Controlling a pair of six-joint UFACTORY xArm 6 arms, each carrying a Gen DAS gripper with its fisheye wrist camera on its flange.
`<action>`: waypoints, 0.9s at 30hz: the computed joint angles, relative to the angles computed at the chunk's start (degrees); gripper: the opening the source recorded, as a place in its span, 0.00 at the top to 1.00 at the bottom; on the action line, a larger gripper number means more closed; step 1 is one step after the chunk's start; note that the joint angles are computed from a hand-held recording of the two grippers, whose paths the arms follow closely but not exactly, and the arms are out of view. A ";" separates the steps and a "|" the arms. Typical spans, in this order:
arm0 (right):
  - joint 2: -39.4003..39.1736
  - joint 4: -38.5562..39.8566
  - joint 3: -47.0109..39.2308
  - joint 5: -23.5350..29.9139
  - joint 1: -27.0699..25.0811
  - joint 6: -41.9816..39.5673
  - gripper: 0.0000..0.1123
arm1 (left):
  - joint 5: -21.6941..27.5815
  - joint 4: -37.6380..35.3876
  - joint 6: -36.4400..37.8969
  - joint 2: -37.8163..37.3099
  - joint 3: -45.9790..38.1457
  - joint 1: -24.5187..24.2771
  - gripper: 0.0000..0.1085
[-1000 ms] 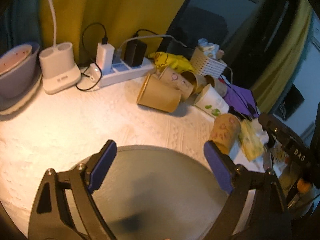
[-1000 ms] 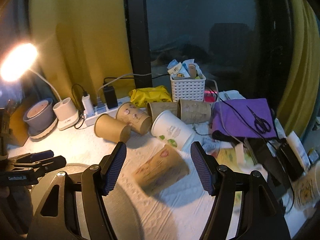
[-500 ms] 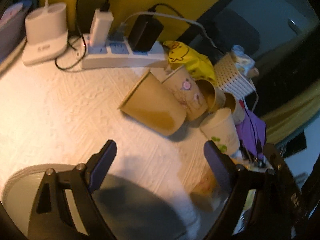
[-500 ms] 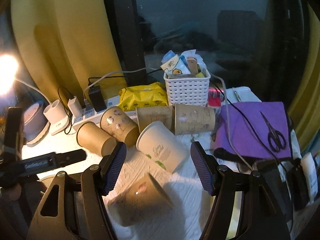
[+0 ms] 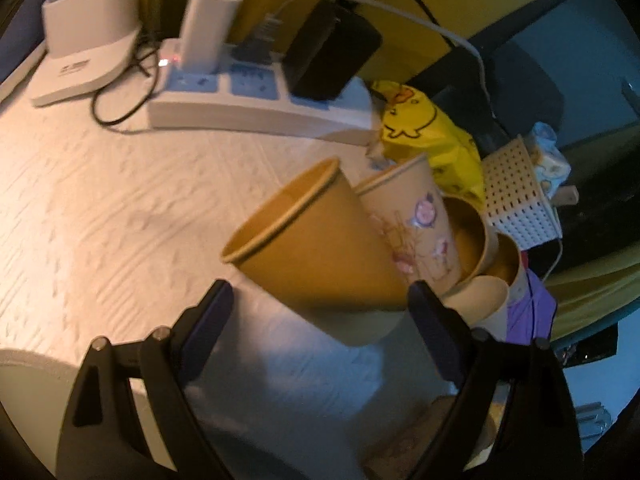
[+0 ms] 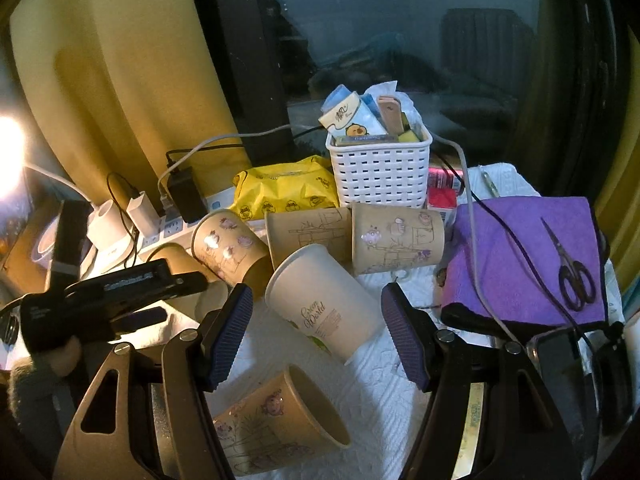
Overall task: Flip cup upright
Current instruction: 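Grasp the brown paper cup with the right gripper and lift it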
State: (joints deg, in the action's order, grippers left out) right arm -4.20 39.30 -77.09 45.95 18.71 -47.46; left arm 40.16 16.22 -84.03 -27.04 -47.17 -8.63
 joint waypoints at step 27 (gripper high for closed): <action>-9.51 -3.81 9.52 -1.99 2.22 3.41 0.38 | -0.70 4.58 13.21 -17.88 12.73 -4.90 0.49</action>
State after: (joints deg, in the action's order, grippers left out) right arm -13.70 35.49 -67.56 43.95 20.93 -44.05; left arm 39.46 20.81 -70.82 -44.91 -34.45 -13.53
